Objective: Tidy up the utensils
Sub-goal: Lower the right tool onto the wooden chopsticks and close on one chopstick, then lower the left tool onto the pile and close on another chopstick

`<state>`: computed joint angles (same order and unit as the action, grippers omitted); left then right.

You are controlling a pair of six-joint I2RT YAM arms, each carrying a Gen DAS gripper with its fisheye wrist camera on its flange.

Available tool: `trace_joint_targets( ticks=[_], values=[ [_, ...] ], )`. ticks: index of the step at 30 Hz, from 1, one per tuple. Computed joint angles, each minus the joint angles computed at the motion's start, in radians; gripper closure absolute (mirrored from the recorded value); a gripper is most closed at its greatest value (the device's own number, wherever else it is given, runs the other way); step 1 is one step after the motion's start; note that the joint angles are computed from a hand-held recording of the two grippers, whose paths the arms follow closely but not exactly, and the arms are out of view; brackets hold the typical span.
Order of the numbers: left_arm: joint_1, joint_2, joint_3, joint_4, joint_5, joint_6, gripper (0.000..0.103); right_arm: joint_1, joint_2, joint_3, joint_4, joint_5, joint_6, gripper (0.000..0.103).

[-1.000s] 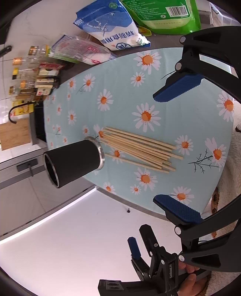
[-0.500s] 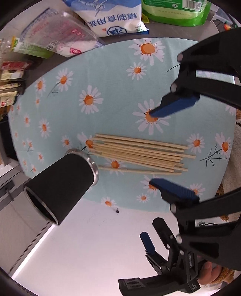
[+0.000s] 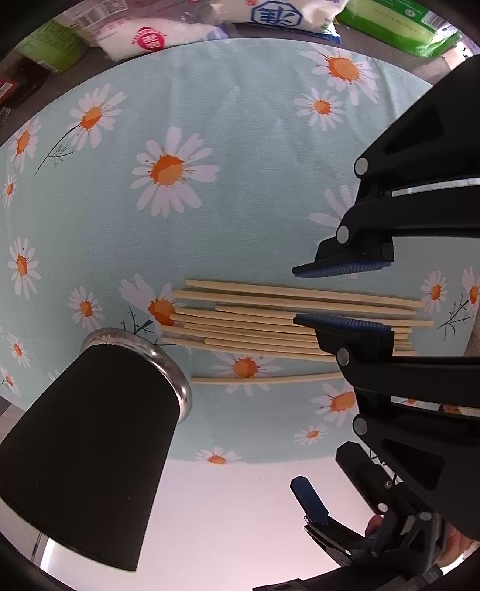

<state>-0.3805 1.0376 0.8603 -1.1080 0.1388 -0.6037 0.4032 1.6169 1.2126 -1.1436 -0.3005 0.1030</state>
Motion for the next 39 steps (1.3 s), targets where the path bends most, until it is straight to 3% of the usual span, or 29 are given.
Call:
trace_joint_targets(
  ticks=[6, 17, 24, 30, 39],
  values=[
    [0.025, 0.021, -0.033, 0.027, 0.011, 0.022, 0.006, 0.049, 0.096, 0.037, 0.003, 0.045, 0.031, 0.092],
    [0.061, 0.015, -0.087, 0.055, 0.045, 0.064, 0.006, 0.156, 0.160, 0.055, 0.043, 0.118, 0.157, 0.095],
    [0.065, 0.033, -0.086, 0.039, 0.028, 0.072, 0.006, 0.269, 0.192, 0.086, 0.039, 0.232, 0.224, 0.097],
    [0.053, 0.053, -0.058, 0.029, 0.004, 0.039, 0.006, 0.217, 0.184, 0.051, 0.070, 0.145, 0.204, 0.097],
    [-0.032, 0.162, 0.019, 0.045, -0.026, -0.093, 0.008, 0.114, 0.096, -0.048, 0.110, 0.037, 0.112, 0.097]
  ],
)
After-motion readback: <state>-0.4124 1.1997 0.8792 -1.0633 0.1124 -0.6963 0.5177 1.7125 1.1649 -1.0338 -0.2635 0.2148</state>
